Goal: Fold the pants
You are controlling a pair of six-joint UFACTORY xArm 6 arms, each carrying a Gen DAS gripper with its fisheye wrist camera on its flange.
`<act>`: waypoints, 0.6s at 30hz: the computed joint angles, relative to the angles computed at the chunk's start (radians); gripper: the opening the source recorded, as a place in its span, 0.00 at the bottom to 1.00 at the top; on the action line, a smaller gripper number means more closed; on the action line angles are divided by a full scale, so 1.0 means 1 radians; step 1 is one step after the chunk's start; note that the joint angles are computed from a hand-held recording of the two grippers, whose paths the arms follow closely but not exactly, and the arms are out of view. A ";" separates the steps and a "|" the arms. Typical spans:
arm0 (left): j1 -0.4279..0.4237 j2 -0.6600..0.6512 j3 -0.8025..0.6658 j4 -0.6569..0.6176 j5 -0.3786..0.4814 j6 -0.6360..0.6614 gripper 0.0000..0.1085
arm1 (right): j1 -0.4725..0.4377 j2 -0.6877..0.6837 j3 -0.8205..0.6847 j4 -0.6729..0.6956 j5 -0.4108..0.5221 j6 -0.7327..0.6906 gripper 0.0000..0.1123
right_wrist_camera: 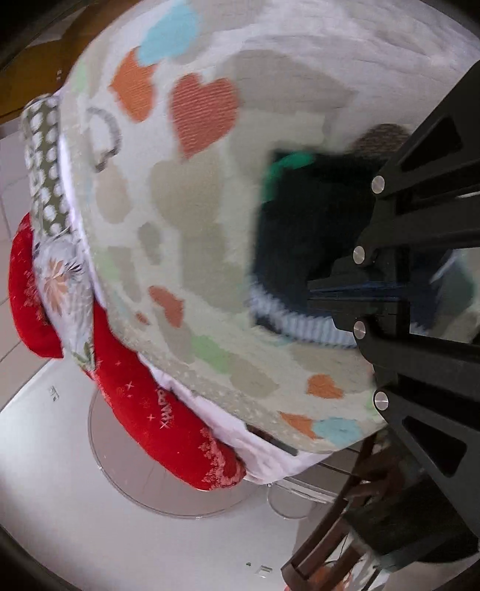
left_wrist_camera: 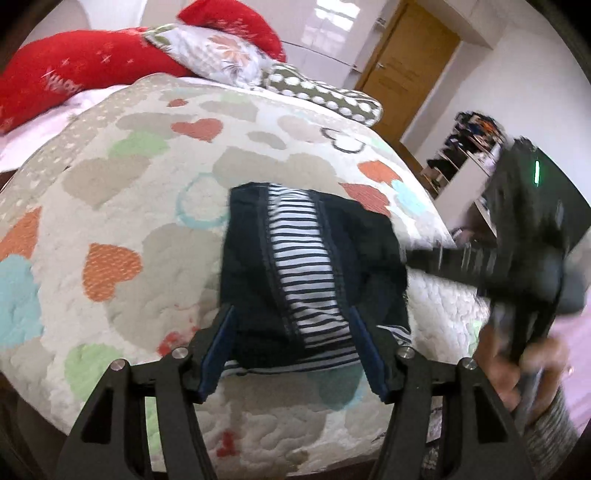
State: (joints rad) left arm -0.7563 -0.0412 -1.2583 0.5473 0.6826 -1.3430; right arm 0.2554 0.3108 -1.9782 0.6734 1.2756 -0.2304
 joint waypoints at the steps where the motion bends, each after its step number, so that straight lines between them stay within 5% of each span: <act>1: 0.004 -0.006 0.008 -0.013 0.004 -0.007 0.57 | -0.001 -0.025 0.050 -0.018 -0.011 -0.002 0.03; 5: 0.022 -0.019 0.027 -0.059 0.001 -0.017 0.57 | -0.036 -0.128 0.264 0.044 -0.099 -0.024 0.02; 11: 0.040 -0.018 0.016 -0.061 0.015 -0.020 0.64 | -0.047 -0.199 0.322 0.037 -0.181 -0.043 0.05; 12: 0.050 -0.011 0.009 -0.072 0.011 -0.009 0.64 | -0.047 -0.207 0.331 0.033 -0.198 -0.047 0.15; 13: 0.059 -0.005 0.002 -0.083 0.003 0.006 0.64 | -0.050 -0.214 0.338 0.034 -0.209 -0.054 0.38; 15: 0.078 0.009 -0.007 -0.109 -0.025 0.043 0.68 | -0.058 -0.234 0.373 0.050 -0.253 -0.058 0.67; 18: 0.116 0.032 -0.004 -0.176 -0.098 0.115 0.72 | -0.077 -0.238 0.394 0.103 -0.284 -0.049 0.71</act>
